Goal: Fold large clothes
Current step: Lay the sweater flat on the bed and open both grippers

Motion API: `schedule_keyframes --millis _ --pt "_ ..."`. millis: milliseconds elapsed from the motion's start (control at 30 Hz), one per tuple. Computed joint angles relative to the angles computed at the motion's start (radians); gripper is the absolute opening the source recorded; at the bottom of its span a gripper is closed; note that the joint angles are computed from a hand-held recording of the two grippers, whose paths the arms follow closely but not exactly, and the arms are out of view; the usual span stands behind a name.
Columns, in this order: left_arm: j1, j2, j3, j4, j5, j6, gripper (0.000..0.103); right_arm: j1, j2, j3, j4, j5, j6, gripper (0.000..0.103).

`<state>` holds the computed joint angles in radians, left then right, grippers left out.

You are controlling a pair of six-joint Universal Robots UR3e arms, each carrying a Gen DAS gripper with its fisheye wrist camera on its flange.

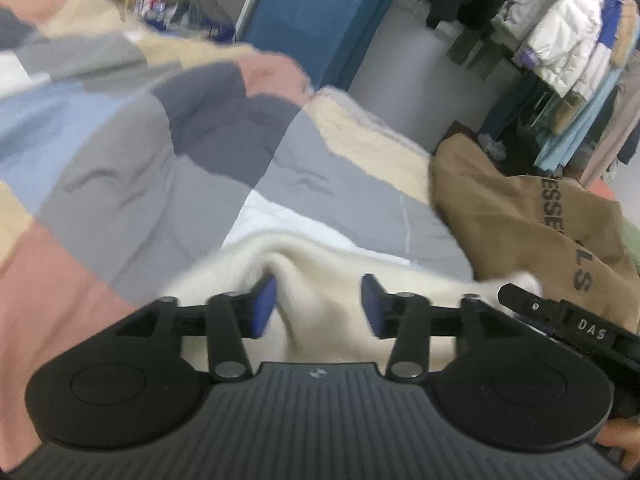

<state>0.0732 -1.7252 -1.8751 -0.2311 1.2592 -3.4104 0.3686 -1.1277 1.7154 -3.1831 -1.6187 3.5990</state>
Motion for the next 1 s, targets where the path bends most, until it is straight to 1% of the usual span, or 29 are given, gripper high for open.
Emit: schedule_keyframes --millis 67,233,333,400,467,500,600,633,733,833,900,933,1000 --pt "-0.007 0.098 -0.052 -0.035 0.007 0.027 0.055 0.011 -0.048 0.039 -0.006 0.002 -0.003 0.053" --pt "-0.005 0.409 -0.191 -0.180 0.006 0.033 0.055 0.067 -0.246 0.197 0.012 -0.030 -0.002 0.053" --pt "-0.013 0.625 -0.258 -0.302 0.022 0.039 0.055 0.132 -0.375 0.281 0.044 -0.086 -0.007 0.053" --pt "-0.027 0.771 -0.276 -0.416 0.038 0.036 0.055 0.191 -0.459 0.327 0.073 -0.137 -0.001 0.053" --pt "-0.068 0.899 -0.279 -0.522 0.079 0.024 0.055 0.266 -0.540 0.366 0.105 -0.202 0.019 0.053" --pt "-0.124 0.943 -0.279 -0.553 0.137 0.000 0.055 0.308 -0.578 0.382 0.126 -0.240 0.033 0.053" --pt "-0.431 0.981 -0.267 -0.570 0.431 -0.158 0.055 0.444 -0.661 0.407 0.192 -0.364 0.087 0.053" --pt "-0.535 0.988 -0.253 -0.603 0.515 -0.215 0.055 0.481 -0.682 0.414 0.211 -0.396 0.106 0.053" --pt "-0.849 0.961 -0.237 -0.650 0.765 -0.383 0.055 0.633 -0.736 0.429 0.280 -0.538 0.187 0.053" --pt "-1.164 0.894 -0.213 -0.725 1.002 -0.596 0.055 0.761 -0.771 0.447 0.347 -0.654 0.270 0.053" --pt "-1.358 0.826 -0.180 -0.836 1.157 -0.795 0.055 0.855 -0.778 0.459 0.391 -0.743 0.328 0.053" --pt "-1.424 0.804 -0.166 -0.890 1.199 -0.876 0.055 0.890 -0.784 0.468 0.415 -0.779 0.357 0.053" --pt "-1.512 0.779 -0.140 -1.000 1.243 -1.008 0.055 0.954 -0.798 0.492 0.465 -0.838 0.425 0.053"
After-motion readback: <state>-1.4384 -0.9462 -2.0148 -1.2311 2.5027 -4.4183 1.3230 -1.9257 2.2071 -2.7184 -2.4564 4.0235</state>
